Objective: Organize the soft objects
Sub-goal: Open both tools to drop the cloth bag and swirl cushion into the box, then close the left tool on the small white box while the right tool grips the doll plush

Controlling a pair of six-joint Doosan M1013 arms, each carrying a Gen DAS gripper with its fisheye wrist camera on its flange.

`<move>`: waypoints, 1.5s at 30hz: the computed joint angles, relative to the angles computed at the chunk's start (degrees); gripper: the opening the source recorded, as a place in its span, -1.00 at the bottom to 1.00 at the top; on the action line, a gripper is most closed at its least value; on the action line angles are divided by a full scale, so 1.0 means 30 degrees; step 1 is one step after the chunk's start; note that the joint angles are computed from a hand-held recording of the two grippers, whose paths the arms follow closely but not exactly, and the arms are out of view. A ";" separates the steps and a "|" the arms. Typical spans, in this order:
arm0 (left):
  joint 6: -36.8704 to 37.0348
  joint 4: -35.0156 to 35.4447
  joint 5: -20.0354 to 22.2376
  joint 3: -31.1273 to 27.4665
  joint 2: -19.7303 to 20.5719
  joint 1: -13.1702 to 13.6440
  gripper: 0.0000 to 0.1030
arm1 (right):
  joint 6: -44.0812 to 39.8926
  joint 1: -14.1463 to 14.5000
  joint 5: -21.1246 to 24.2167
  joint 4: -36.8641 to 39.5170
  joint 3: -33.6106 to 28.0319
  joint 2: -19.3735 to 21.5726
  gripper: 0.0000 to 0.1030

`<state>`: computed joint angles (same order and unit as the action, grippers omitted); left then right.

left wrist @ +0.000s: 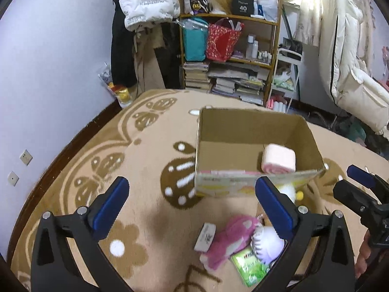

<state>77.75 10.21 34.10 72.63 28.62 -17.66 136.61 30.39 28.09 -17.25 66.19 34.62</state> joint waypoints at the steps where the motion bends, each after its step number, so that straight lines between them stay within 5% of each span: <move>1: 0.0306 -0.0358 0.0192 0.0048 -0.0029 0.0026 0.99 | -0.0156 0.0025 -0.0007 0.0110 0.0046 -0.0012 1.00; 14: 0.1081 -0.2507 0.2041 -0.0218 0.0476 0.0429 0.99 | -0.3512 0.0323 0.0583 0.3454 -0.0090 0.0484 1.00; 17: 0.1066 -0.2605 0.2813 -0.0499 0.0792 0.0500 0.99 | -0.4190 0.0354 0.0718 0.3973 -0.0198 0.0670 0.70; 29: 0.1869 -0.1987 0.5632 -0.1454 0.1730 0.0280 0.99 | -0.6040 0.0352 0.2155 0.5929 -0.0848 0.1478 0.62; 32: 0.1943 -0.1918 0.6421 -0.1778 0.2039 0.0237 0.99 | -0.6569 0.0285 0.2618 0.6645 -0.1047 0.1732 0.46; 45: 0.1251 -0.1495 0.7722 -0.2299 0.2700 0.0254 0.98 | -0.7557 0.0330 0.4547 0.7020 -0.1988 0.2601 0.26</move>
<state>81.50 5.73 57.26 65.73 36.72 -16.89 113.94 31.38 41.73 3.81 60.23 42.42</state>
